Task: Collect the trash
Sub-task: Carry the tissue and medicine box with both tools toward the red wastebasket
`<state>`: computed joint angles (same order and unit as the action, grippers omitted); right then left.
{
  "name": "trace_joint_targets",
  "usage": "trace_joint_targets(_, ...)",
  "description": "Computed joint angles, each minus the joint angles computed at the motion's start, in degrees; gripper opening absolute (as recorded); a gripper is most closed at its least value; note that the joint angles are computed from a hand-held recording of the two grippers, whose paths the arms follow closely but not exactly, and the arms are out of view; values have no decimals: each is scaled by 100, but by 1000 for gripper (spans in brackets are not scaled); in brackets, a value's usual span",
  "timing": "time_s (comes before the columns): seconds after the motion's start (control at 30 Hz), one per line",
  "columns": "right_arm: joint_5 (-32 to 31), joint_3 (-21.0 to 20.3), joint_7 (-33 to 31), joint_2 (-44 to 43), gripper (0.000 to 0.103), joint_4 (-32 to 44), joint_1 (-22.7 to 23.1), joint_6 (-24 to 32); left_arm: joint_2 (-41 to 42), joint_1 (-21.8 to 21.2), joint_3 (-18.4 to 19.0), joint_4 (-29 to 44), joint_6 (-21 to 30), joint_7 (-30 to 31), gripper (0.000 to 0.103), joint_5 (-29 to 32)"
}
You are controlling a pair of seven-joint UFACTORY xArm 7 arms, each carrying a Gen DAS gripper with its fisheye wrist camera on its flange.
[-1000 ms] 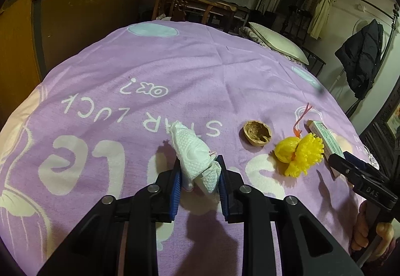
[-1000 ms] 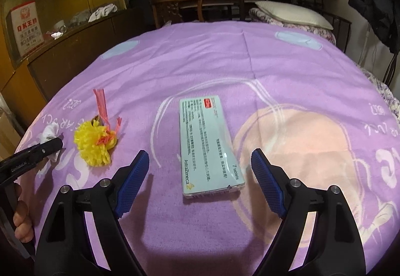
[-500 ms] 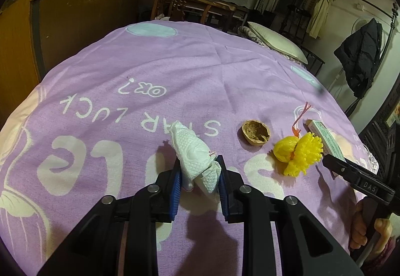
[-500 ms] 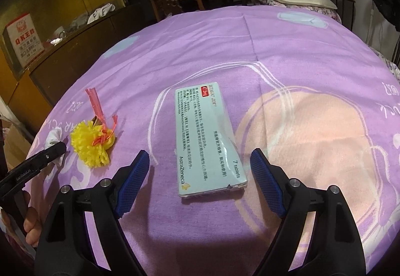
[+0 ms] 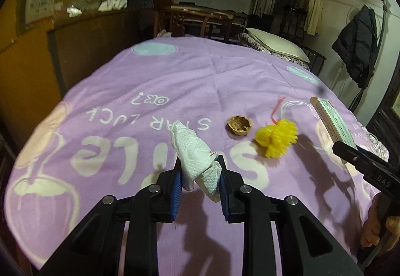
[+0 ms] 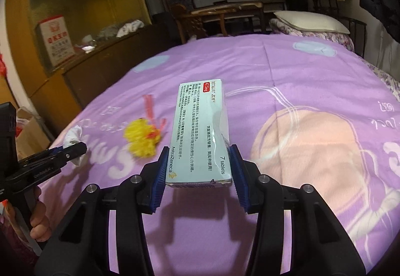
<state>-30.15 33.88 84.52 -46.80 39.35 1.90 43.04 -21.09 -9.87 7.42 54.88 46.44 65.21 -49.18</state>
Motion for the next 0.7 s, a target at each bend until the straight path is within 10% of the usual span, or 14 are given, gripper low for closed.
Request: trace_joint_targets(0.7,489,1126,-427,-859,48,1395,-347,203,-2787,-84,1503,-570,354,216,26,969)
